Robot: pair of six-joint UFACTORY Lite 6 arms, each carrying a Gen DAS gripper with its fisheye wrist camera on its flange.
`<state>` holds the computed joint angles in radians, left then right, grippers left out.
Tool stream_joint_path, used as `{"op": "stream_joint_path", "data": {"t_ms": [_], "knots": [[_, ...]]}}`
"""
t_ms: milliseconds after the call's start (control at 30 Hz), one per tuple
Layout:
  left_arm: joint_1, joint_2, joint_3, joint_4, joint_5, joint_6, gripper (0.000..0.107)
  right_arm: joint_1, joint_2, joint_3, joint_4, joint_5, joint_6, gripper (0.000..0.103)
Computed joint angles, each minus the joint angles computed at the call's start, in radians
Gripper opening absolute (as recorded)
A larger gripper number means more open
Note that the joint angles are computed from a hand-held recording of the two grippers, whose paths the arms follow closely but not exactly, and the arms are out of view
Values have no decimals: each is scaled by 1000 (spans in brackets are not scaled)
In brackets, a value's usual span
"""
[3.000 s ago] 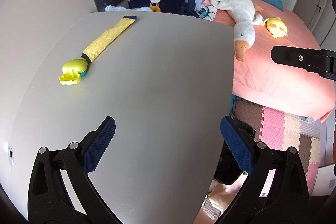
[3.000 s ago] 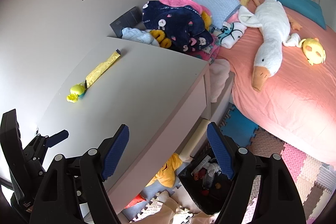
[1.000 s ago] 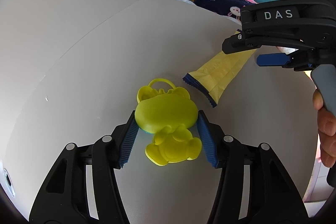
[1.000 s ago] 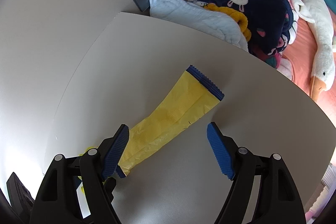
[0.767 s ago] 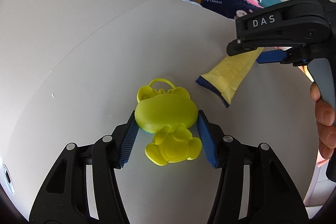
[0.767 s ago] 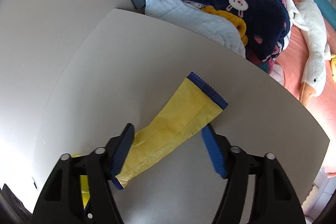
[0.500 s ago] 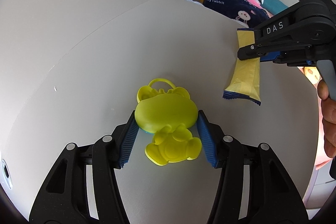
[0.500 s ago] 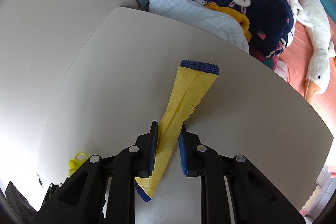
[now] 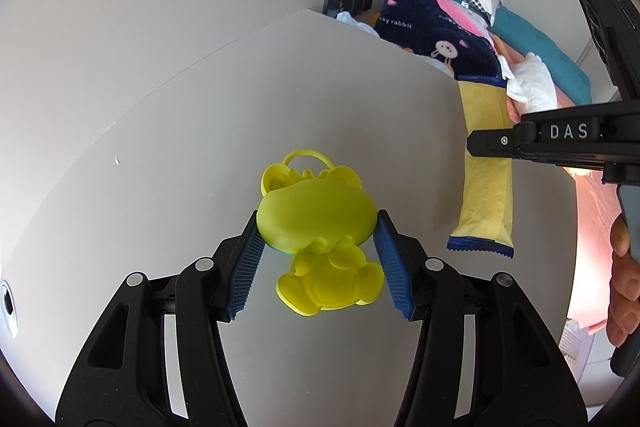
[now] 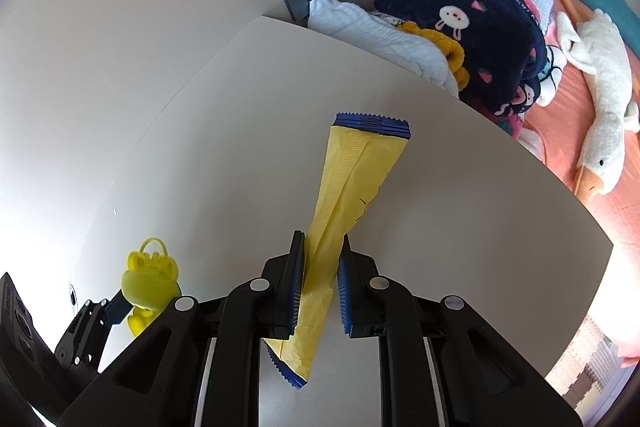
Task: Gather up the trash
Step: 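Lift frog toy and yellow strip and carry both over the black bin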
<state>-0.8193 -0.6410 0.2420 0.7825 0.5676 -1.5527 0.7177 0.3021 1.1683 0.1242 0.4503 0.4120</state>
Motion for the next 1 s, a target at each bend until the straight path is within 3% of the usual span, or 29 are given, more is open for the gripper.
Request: {"op": "stream_joint_path", "data": {"t_ms": [367,1000], "knots": [[-278,87,108,37,156,-206,54,-14,-338,-309,-38,-7,23,17],[-565,414,378,81,251,-409,54,-189,-851,-639,83,137,-179,17]]}}
